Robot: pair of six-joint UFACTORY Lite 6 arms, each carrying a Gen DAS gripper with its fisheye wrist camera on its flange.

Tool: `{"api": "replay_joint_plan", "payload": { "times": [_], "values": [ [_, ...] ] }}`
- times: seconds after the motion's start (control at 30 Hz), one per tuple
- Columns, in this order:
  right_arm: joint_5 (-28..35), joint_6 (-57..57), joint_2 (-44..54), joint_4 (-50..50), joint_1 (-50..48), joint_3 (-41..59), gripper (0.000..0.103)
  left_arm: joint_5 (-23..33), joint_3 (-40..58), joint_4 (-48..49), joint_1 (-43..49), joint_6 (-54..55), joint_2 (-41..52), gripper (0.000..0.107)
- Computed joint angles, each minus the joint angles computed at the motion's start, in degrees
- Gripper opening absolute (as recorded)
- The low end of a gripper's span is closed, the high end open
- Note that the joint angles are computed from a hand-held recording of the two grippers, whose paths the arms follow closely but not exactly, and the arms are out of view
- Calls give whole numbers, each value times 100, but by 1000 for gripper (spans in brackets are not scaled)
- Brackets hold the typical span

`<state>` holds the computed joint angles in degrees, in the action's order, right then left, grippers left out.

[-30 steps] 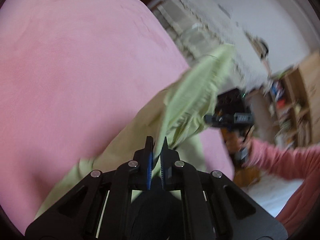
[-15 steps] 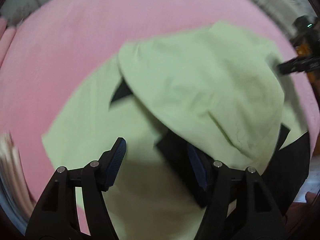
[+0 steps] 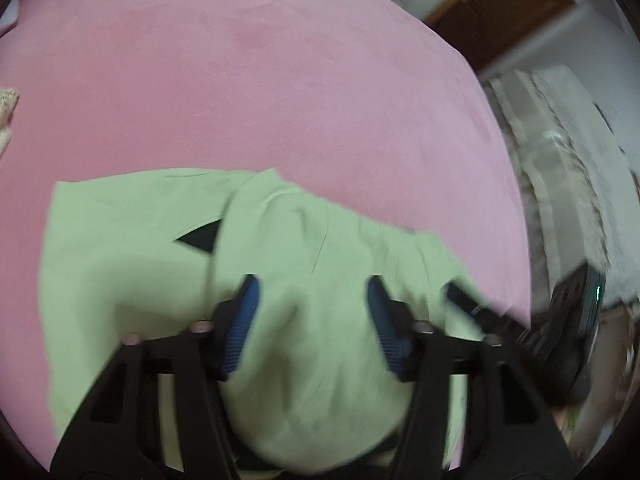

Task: Fold large clothes
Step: 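Lay the hood down over the jacket body with both tools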

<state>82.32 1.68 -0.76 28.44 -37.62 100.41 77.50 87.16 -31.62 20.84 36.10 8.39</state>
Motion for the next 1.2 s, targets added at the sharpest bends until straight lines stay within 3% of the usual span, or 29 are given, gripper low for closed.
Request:
{"api": "replay_joint_plan", "payload": {
  "times": [0.07,0.17,0.23,0.27,0.3,0.4,0.53,0.6,0.67,0.73,0.87,0.93,1.0,1.1,1.2],
  "values": [
    [-848,388,-298,-124,626,-904,11,-761,-736,113,-496,-45,-404,10],
    [-1988,18,-550,-115,1254,-1927,8,-1933,-1389,170,-1108,96,-348,9],
    [-2277,-564,-617,-536,1492,-2405,8,-2864,-1612,810,-1492,-135,-18,2],
    [-2496,-729,-504,-794,1520,-2476,8,-3026,-1665,853,-1417,-111,55,0],
    [-2475,-959,-372,-982,1376,-2438,0,-2949,-1634,657,-1247,-109,165,0],
    [-2339,-1364,-330,-1141,871,-2234,0,-2697,-1388,467,-1009,26,407,0],
    [-2644,-999,-545,-2660,435,-1871,0,-3060,-969,1337,-1353,-824,450,0],
    [-2538,-1077,-302,-2163,126,-1482,0,-2837,-733,882,-1286,-620,563,1],
    [-2245,-1492,81,-1028,-77,-1047,0,-2821,-702,677,-1480,-529,634,1],
    [-2010,-1651,347,-551,173,-863,0,-3147,-652,1203,-2026,-1028,876,1],
    [-2513,-1348,732,-282,1129,-1248,0,-4060,-1079,2030,-2388,-1686,1110,1],
    [-2793,-918,905,-933,1144,-1391,0,-4323,-1285,1682,-2246,-1107,1111,1],
    [-3277,-460,486,-1852,1021,-1924,0,-4407,-1390,1897,-2251,-896,1102,1],
    [-3429,-328,58,-3547,699,-2202,0,-4475,-1475,2834,-2326,-1557,869,1],
    [-3210,-403,-10,-3598,326,-2150,0,-3787,-1641,2312,-2225,-1240,256,1]
  ]
}}
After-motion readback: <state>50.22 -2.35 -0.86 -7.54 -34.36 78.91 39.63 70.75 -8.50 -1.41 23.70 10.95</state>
